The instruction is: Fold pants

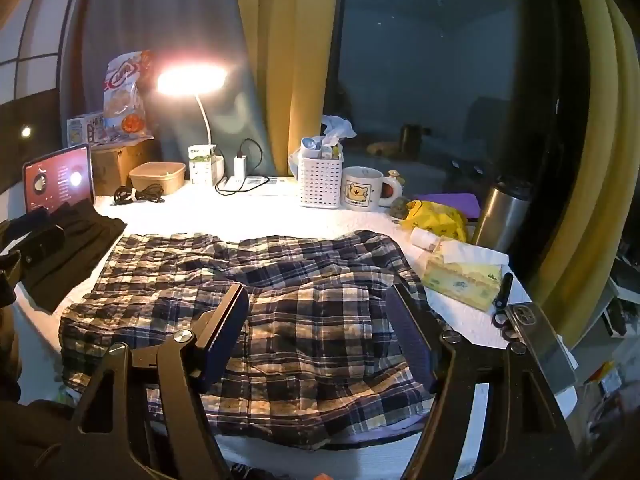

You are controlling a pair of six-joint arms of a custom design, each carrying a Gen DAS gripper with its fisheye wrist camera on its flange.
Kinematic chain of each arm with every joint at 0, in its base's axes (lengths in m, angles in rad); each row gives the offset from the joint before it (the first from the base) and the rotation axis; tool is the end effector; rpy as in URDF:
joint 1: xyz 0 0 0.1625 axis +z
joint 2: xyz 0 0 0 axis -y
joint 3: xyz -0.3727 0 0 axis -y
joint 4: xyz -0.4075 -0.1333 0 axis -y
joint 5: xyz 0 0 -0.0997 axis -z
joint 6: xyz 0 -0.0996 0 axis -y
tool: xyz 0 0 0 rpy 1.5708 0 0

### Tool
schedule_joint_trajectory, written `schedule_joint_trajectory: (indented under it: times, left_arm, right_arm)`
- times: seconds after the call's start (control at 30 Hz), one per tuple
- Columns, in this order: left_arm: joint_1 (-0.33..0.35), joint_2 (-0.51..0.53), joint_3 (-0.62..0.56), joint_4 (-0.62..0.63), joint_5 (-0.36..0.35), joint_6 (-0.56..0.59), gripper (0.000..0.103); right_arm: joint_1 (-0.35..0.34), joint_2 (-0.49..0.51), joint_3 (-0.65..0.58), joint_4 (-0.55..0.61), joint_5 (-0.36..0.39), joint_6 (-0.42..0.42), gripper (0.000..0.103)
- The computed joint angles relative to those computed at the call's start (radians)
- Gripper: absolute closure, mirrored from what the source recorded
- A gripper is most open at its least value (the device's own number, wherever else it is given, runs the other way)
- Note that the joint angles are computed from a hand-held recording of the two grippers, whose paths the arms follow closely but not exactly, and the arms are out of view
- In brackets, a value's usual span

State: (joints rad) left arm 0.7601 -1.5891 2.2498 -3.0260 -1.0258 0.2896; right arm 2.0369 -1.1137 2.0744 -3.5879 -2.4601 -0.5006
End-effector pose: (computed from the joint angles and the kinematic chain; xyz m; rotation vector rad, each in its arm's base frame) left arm -0.1955 -0.4410 0.2965 1.0827 2.3395 -1.2223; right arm 0.2754 -0.4230 0.2189 0.4353 -2.0209 1.1456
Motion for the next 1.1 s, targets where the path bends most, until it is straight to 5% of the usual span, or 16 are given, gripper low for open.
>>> schedule_joint_trajectory:
  times: [1.1]
  left_arm:
    - [0.012,-0.023,0.001,0.032,-0.012,-0.026,0.010]
  right_arm:
    - [0.009,-0.017,0.005,0.026,-0.001,0.017,0.029]
